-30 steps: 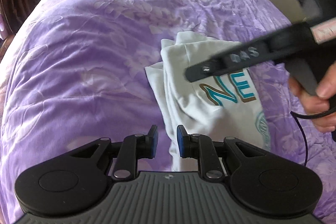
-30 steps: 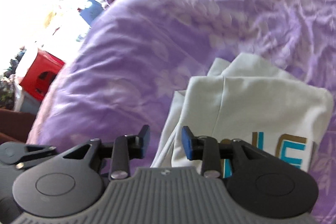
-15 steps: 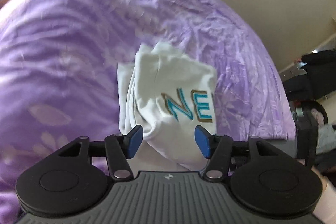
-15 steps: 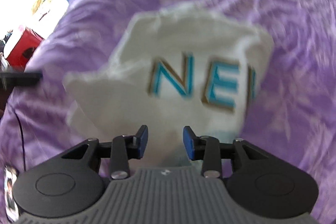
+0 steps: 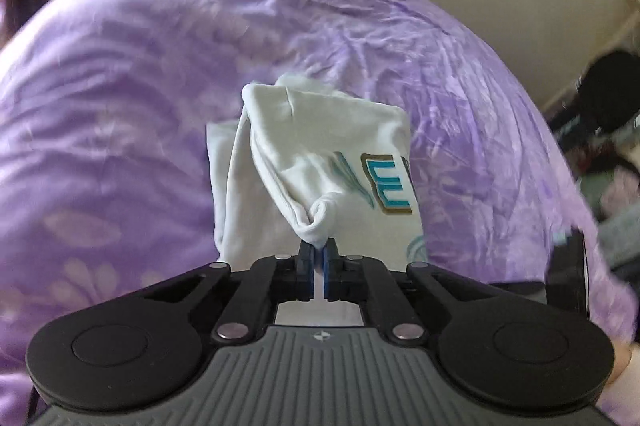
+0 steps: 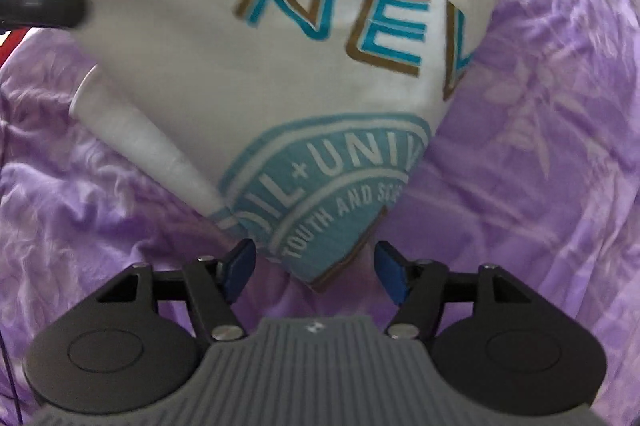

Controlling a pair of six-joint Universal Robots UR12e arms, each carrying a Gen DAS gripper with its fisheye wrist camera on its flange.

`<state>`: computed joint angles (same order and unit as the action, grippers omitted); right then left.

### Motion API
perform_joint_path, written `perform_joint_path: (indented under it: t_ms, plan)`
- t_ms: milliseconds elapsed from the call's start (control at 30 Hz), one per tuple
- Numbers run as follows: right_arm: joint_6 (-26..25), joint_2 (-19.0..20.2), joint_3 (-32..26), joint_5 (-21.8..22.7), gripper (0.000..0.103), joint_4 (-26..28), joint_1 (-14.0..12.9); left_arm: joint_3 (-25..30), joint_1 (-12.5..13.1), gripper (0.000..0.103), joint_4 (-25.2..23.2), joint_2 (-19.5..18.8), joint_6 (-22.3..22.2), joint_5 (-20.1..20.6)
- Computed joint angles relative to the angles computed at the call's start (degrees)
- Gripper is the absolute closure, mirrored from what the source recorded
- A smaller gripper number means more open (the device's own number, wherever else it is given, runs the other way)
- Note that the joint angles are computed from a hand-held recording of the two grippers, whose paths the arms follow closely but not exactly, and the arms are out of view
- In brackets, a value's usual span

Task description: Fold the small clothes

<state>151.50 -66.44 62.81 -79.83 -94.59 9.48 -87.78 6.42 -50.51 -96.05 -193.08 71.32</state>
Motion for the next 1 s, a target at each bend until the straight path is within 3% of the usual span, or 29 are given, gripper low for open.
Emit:
perform_joint_path:
  t_ms: [67,133,200,300,400,533,633,733,867,1000]
  plan:
    - [1.2,-0.5,1.2,0.9,0.049,0.3,-0.6,-0.8,-0.8,0.1,-1.2,0.3,2.6,4.2]
    - [2.3,-0.9,2.7,1.0,0.083,-0.1,-1.0,-2.0,-0.7,0.1,-3.2,0.0,2.3,6.8]
    - [4.0,-1.0,3.8,3.0,0.093,0.9,-1.8,-3.5,0.0,0.1,-4.0,-0.4,0.3,6.9]
    - [5.4,-1.7,5.9,5.5,0.101,-0.6,-2.7,-5.6,0.5,0.1,-3.1,-0.8,0.0,6.2]
    - [4.6,-1.9,7.3,5.6,0.103,-1.5,-3.1,-5.1,-0.3,0.1,-5.2,-1.1,2.1,7.8]
    - [3.3,-2.0,7.3,4.3,0.103,-1.4,-2.8,-1.9,-1.6,0.103,-15.4,-1.8,6.3,11.8]
    - [2.4,-1.3,5.1,2.6,0.103,1.8,-2.2,-2.4,-0.9,0.103,-15.5,-0.8,7.9,10.4]
    - [1.3,-1.2,3.9,1.9,0.103,5.1,-2.9,-1.0,0.0,0.099,-18.6,-0.3,10.8,8.1]
    - [0.3,-0.7,1.4,1.5,0.103,6.6,-3.7,2.0,0.1,0.096,-19.8,-0.4,14.7,9.4]
    - [-0.3,0.6,-1.7,1.6,0.101,5.1,-3.9,4.8,0.0,0.082,-16.3,-1.5,15.0,10.6]
